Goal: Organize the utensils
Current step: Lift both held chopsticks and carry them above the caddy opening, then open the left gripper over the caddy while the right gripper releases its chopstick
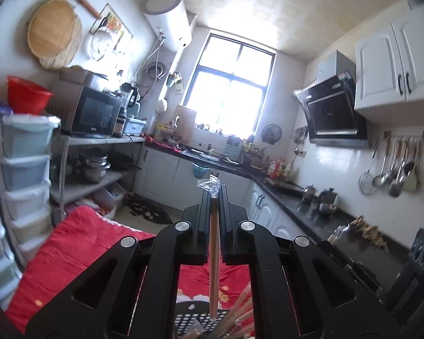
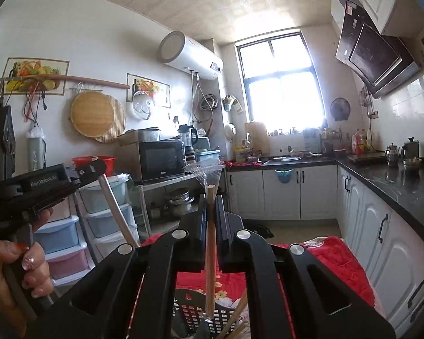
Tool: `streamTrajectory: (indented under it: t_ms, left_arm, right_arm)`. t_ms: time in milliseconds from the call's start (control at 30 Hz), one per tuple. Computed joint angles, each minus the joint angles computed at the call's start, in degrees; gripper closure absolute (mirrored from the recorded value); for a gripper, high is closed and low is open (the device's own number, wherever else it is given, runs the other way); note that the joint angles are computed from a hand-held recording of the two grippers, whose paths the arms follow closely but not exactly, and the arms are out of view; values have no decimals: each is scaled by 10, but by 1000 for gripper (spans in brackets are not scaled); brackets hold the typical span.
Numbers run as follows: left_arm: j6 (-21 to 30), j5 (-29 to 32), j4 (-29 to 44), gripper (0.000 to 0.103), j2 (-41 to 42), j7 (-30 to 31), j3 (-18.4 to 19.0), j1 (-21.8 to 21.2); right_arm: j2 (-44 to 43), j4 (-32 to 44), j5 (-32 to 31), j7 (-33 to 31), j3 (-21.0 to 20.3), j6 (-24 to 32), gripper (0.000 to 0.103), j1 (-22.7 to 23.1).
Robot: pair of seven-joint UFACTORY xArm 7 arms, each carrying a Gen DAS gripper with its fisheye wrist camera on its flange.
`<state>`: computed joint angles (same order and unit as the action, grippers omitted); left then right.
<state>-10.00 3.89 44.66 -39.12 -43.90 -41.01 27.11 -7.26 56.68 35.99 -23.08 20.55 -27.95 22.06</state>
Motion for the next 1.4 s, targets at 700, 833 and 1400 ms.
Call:
streamTrajectory:
  t_ms: [700,833,1400]
  left_arm:
    - [-24,5,-43,99,50,4,-88,51]
    - [-18,2,-51,93,55,11,-71,26]
    - [30,2,-105,56,18,26,82,-162]
  right_arm:
    - [64,-24,-46,57,-56,-8,96,54]
    - [59,-32,-49,68,-58,0,73,56]
    - [-29,-94,23,42,13,43,68,-8]
